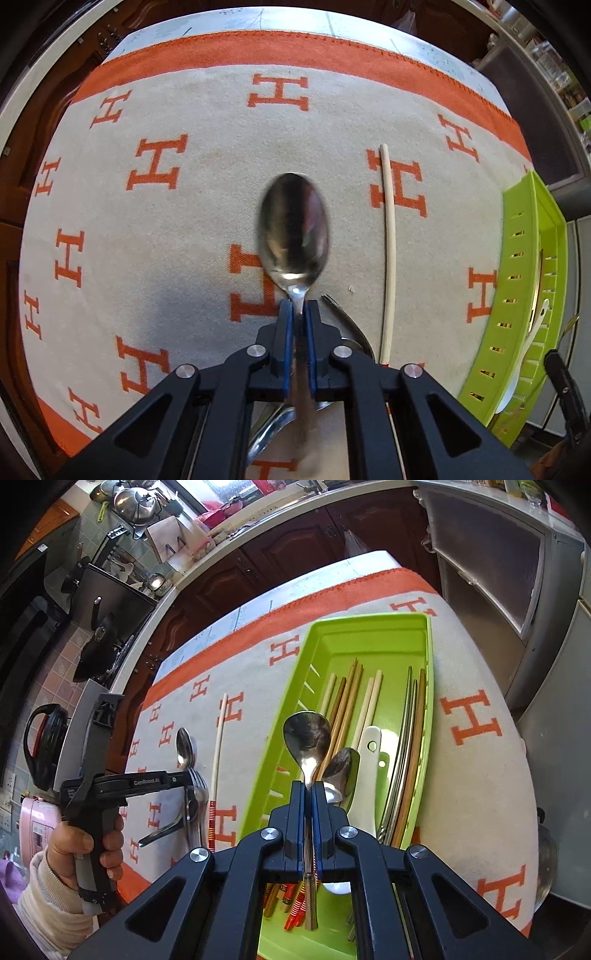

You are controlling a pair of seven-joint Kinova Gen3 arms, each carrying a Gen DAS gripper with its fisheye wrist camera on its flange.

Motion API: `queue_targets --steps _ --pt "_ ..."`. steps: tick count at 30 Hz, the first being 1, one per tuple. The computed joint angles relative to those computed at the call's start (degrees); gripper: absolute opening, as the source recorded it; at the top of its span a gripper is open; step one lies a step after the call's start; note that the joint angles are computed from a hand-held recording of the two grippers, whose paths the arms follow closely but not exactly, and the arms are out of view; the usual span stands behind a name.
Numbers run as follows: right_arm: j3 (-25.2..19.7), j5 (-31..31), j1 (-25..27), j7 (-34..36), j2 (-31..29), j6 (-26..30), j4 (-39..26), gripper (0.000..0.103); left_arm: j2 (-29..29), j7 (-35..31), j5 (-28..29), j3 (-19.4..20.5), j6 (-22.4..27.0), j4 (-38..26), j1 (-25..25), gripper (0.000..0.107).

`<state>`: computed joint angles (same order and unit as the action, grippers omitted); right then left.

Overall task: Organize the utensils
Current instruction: 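Grasp a large metal spoon with the left tool while the right tool lifts the small spoon, then carry both held spoons over the green tray with both tools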

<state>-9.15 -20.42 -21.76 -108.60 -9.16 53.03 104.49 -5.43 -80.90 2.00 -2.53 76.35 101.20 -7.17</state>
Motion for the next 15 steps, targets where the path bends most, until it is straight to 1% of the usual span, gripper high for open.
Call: queue_targets --steps 6,10,15 --pt "-0.10 -0.87 -0.43 0.75 1.31 -0.43 0.18 0.004 -4.13 -6.19 4.28 -3.91 -0.13 2.43 -2.68 0.003" --pt "-0.54 -0.58 -0.76 0.64 1.77 -0.95 0.02 0.004 -6.92 -10.17 7.41 -6.65 2.00 2.08 -4.54 0.003" --pt "-0.98 -0.14 -1.24 0.22 2.02 -1.09 -0.21 0.004 -8.91 -13.43 9.98 -8.55 6.04 -0.12 -5.93 0.003"
